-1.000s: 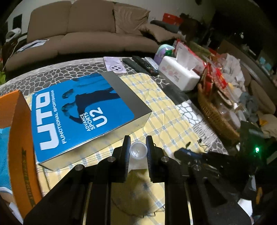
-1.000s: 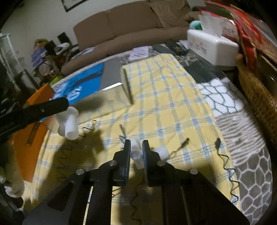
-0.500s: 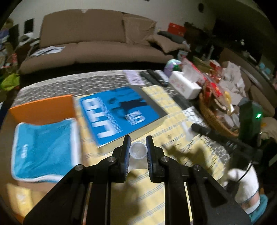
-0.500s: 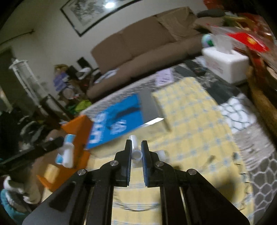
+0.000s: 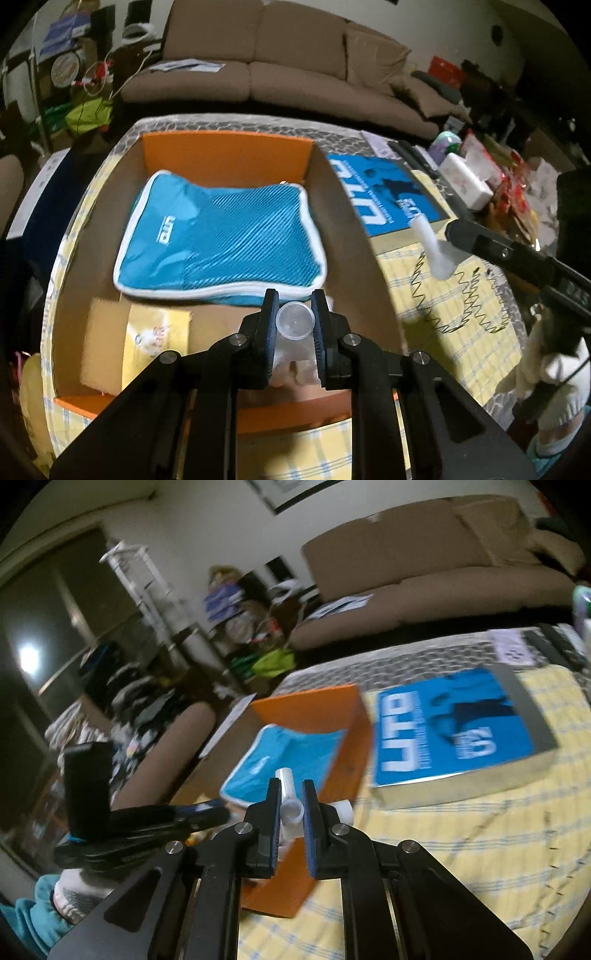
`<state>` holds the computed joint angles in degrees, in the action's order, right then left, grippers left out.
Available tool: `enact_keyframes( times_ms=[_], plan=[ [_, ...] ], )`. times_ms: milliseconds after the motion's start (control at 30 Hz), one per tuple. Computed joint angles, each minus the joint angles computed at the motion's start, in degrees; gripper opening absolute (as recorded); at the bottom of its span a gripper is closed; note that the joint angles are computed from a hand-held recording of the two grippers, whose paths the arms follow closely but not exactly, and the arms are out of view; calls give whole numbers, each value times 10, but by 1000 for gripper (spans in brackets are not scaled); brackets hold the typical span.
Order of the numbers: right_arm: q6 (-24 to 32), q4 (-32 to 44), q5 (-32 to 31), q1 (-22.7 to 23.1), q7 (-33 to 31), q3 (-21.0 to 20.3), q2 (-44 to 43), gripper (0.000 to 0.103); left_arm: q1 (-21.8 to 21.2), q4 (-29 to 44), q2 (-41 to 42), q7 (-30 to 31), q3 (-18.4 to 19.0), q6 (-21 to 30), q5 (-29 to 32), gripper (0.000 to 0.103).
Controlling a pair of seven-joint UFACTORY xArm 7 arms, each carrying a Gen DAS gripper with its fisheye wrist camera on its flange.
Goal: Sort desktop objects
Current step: 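Carry both white pieces into the orange box and open both tools, then withdraw both tools from the box toward the tablecloth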
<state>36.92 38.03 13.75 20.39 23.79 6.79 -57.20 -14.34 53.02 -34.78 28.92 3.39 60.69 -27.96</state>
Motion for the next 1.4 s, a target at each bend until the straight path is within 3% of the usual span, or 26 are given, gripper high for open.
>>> enact_keyframes(
  times_ms=[267, 333, 400, 533, 633, 667, 867, 933, 1000, 1233, 1400],
  plan=[
    [20, 29, 20, 50, -28, 8, 81, 14, 9, -2, 12, 9, 9, 5, -3, 17],
    [33, 34, 17, 49, -30, 13, 85, 19, 13, -1, 11, 6, 8, 2, -3, 33],
    [40, 35, 14, 45, -30, 16, 80, 35, 14, 1, 10, 4, 11, -2, -10, 42],
    [37, 30, 11, 30, -20, 17, 61, 40, 17, 3, 7, 0, 12, -7, -17, 49],
    [48, 28, -2, 10, -6, 18, 41, 49, 13, 4, 4, -3, 15, -6, -26, 55],
    [52, 27, -6, 3, -3, 17, 33, 57, 12, 3, 2, -4, 14, -7, -29, 58],
    [115, 19, -51, -57, 20, 12, -35, 82, -16, -6, -23, -4, 6, -15, -62, 82],
    [146, 18, -67, -76, 22, 7, -61, 84, -28, -12, -33, -3, -6, -19, -64, 87],
    [187, 14, -87, -104, 24, -3, -97, 89, -44, -15, -39, -5, -18, -17, -64, 87],
    [312, 3, -148, -195, 9, -49, -196, 89, -100, -27, -55, -19, -63, -31, -68, 87],
    [361, -12, -169, -244, -11, -90, -242, 89, -134, -34, -30, -63, -108, -59, -62, 87]
  ],
)
